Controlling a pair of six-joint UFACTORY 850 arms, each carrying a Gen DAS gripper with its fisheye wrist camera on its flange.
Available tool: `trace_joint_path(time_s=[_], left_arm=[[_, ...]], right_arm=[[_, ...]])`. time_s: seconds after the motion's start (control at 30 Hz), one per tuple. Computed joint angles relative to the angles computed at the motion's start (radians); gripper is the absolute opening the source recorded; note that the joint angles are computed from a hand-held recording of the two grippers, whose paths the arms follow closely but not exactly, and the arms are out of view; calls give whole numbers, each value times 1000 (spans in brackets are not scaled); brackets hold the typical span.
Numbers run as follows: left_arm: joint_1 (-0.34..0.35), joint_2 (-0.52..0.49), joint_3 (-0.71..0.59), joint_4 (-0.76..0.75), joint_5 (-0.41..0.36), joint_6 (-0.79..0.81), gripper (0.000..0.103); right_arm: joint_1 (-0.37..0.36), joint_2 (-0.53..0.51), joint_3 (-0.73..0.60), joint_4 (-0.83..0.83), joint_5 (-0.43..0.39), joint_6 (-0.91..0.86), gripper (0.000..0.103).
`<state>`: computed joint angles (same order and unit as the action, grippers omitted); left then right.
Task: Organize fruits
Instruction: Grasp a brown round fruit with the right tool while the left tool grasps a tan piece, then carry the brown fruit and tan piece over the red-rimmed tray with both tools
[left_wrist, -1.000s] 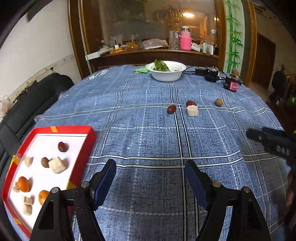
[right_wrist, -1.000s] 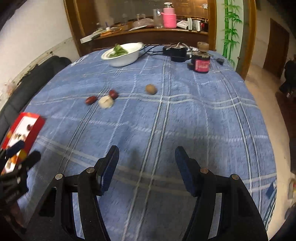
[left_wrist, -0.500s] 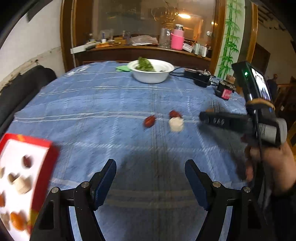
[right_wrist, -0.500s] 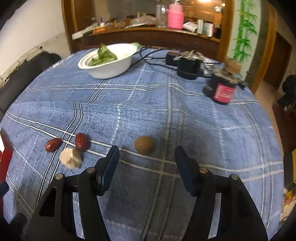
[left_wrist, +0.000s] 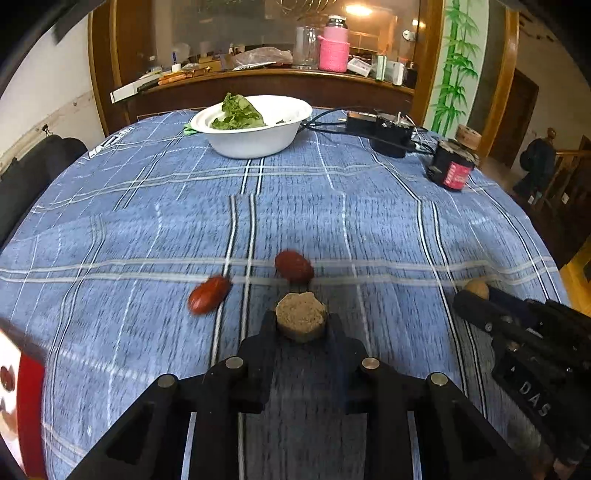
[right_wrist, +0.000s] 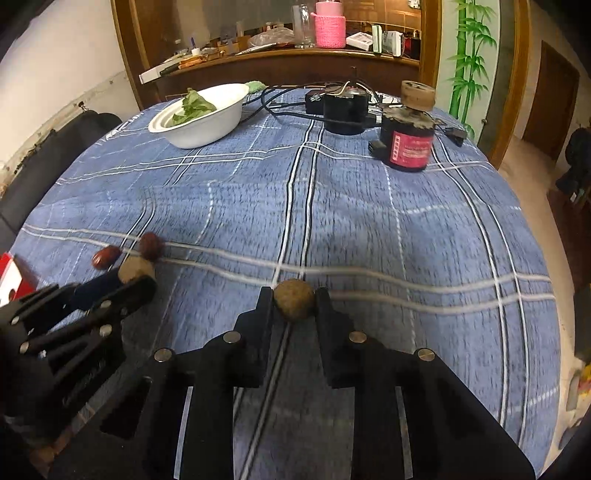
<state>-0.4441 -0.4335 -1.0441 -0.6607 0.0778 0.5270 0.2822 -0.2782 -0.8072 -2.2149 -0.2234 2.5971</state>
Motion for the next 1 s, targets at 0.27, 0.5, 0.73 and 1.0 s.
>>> trace_joint_path(time_s=[0.27,0.5,0.73,1.0], left_arm=[[4,191,229,-44,57,51,26],[21,343,391,182,93,-157,26],[55,439,490,351,101,-319,25],[94,511,553,448,101,-411,25]], right_arm=[[93,146,133,-61,-47,94,21],[221,257,246,34,-104,117,21],[337,300,296,176,-157,77,21],[426,308,299,264,-192,28,21]])
